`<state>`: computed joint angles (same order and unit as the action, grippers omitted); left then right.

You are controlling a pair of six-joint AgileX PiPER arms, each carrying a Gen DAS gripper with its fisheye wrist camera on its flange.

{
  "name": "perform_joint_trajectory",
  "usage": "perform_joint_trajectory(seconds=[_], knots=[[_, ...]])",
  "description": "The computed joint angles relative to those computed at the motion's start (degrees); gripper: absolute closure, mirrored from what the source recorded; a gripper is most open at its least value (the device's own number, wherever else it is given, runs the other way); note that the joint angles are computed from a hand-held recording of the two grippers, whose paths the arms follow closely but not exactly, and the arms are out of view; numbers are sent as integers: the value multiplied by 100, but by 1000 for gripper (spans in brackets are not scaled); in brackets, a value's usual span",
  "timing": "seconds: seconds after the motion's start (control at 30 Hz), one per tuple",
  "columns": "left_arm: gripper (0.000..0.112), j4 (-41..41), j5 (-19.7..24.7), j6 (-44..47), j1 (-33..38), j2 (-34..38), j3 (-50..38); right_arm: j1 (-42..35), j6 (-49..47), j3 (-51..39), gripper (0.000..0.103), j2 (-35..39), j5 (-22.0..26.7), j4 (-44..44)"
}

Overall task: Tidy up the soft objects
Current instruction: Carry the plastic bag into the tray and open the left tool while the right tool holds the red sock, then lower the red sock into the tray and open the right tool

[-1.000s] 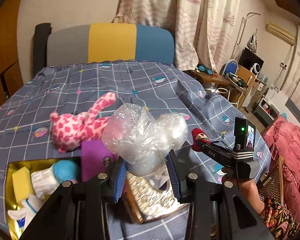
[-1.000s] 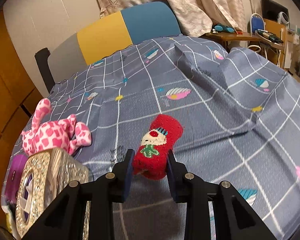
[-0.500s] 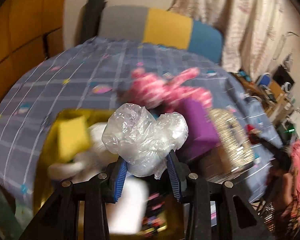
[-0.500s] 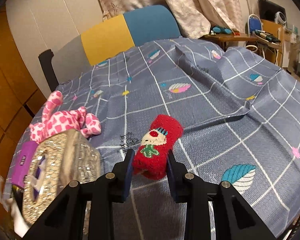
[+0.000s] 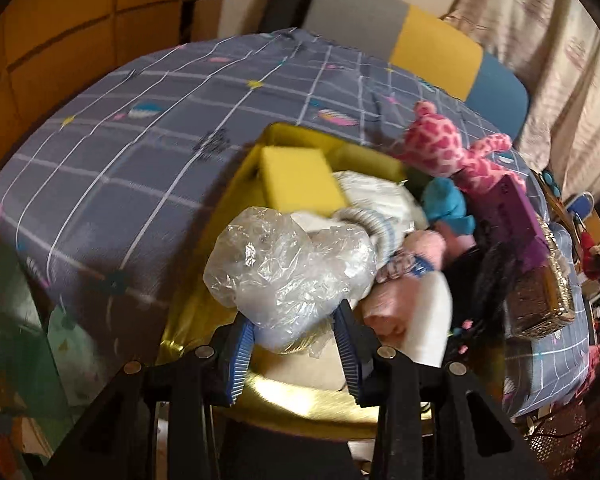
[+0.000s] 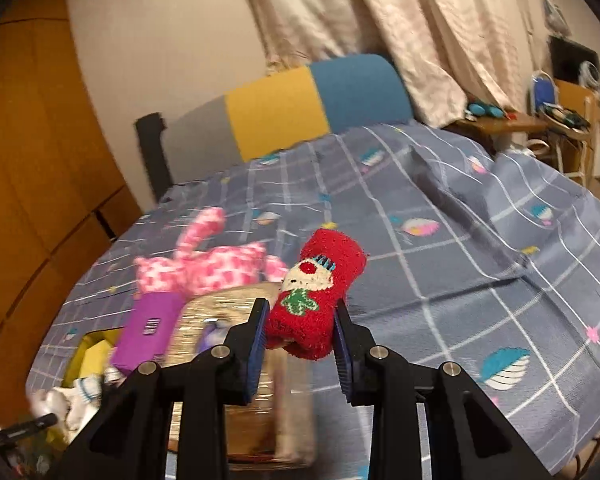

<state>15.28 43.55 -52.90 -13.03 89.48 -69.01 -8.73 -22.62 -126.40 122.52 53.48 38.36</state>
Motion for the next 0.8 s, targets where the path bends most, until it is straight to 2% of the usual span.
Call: perform_joint_trajectory(seconds=[0.3,0.37,0.43,0.5,0.63,0.8], knots=[[71,-379,-308,260,243,-175,609,512,-635,676,72,-638,-29,566],[64,-540,-413,411,307,-214,701,618,-733,729,72,-704,23,646],[47,-532,-417,365,315,-276,756,738,-821,788,72,-772,97,731],[40,-314,-354,112,252,-369,809,847,-875,828,72,-809,147,784],[40,67,-299,-187,119,-565,899,1196,-898,742,72,-771,440,804],[41,371,-492,-455,-3,-875,1087,1701,-787,560,72,-587,837,757]])
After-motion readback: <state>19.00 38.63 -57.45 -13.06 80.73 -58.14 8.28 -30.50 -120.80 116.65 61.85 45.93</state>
